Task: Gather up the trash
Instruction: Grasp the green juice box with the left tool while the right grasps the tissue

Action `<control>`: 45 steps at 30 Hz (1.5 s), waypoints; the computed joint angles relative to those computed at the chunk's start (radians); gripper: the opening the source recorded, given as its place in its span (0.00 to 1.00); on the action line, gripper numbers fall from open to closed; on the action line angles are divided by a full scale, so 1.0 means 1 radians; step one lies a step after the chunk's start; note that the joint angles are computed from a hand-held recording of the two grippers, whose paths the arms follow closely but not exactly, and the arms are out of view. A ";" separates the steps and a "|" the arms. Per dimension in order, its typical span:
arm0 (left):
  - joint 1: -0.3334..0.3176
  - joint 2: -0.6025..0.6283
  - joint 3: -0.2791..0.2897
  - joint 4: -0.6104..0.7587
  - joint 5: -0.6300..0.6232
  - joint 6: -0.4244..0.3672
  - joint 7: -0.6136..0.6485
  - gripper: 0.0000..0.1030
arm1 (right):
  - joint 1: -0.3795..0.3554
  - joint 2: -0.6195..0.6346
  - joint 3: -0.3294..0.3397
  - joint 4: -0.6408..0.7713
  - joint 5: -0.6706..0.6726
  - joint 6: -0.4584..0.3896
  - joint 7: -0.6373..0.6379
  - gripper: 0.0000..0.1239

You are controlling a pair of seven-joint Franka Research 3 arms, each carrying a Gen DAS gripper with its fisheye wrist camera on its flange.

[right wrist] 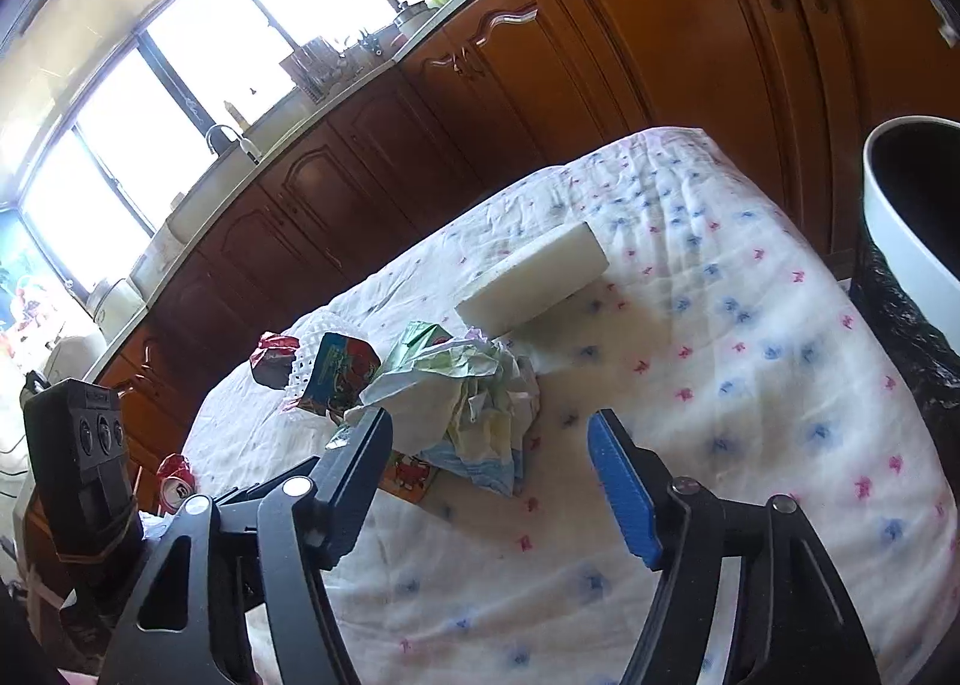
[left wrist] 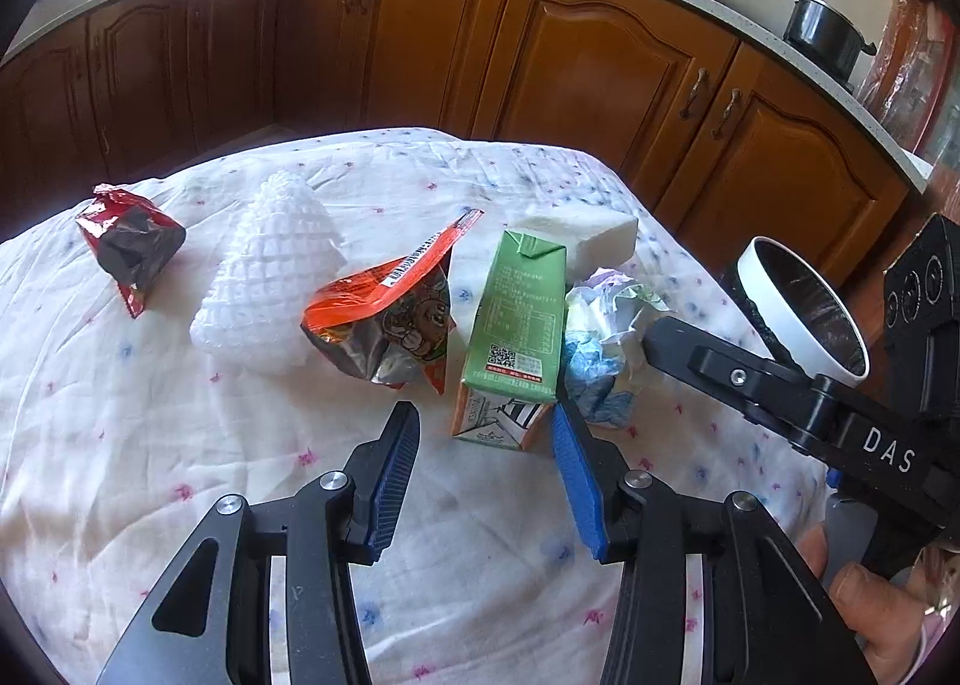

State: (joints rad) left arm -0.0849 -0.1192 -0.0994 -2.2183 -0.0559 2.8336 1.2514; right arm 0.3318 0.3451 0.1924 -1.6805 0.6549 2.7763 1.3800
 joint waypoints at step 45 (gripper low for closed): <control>-0.135 0.051 -0.072 0.097 -0.024 0.050 0.105 0.28 | -0.052 -0.350 -0.119 -0.408 0.180 0.155 -0.140 0.02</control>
State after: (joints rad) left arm -0.2198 -0.0682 -0.1717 -2.1216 -0.0800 2.8831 1.3569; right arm 0.2796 -0.0046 0.0730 -2.0885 0.8348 2.9310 1.2400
